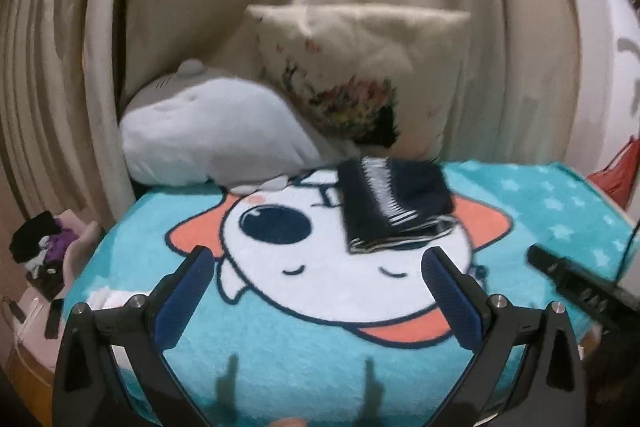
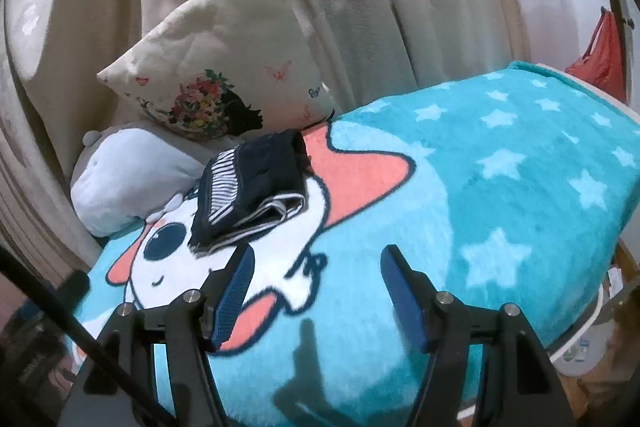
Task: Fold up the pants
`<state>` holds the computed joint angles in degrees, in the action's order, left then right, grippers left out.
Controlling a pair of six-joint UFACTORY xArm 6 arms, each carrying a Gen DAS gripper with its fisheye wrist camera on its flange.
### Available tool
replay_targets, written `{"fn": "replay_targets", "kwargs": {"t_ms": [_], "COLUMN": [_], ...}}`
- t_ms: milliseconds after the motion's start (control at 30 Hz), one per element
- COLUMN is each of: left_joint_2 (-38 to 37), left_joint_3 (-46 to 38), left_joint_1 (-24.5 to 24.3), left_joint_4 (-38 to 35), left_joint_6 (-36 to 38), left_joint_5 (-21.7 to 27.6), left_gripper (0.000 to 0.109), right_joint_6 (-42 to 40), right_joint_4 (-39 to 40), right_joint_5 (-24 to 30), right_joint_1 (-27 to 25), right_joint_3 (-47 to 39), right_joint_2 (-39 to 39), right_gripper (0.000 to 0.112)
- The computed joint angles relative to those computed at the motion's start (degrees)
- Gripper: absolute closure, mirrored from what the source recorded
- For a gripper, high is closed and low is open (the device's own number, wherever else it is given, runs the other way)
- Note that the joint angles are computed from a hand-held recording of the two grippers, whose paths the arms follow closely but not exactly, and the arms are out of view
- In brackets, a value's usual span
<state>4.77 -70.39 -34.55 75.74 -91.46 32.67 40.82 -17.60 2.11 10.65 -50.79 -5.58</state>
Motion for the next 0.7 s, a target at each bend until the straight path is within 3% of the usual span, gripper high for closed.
{"fn": "replay_targets", "kwargs": {"t_ms": [100,200,700], "left_joint_2": [-2.4,-4.2,-7.5], "left_joint_3": [2.1,4.1,9.6], "left_joint_1": [-0.6,-0.5,1.5], "left_joint_4": [2.3,2.0,-4.7], "left_joint_6": [-2.3,-3.0,-0.1], "left_joint_5": [-1.1,-3.9,-8.3], "left_gripper": [0.006,0.006,0.006], "right_joint_6": [8.6,10.3,14.2], "right_joint_4": [-11.0,-14.3,-20.6], "right_joint_5": [1.2,2.7,7.0], "right_joint_1": [0.0,1.3,5.4], "right_joint_3": [1.6,2.8,2.7], "right_joint_2": [-2.8,-4.5,-5.9], "right_gripper": [0.04,0.039,0.038]}}
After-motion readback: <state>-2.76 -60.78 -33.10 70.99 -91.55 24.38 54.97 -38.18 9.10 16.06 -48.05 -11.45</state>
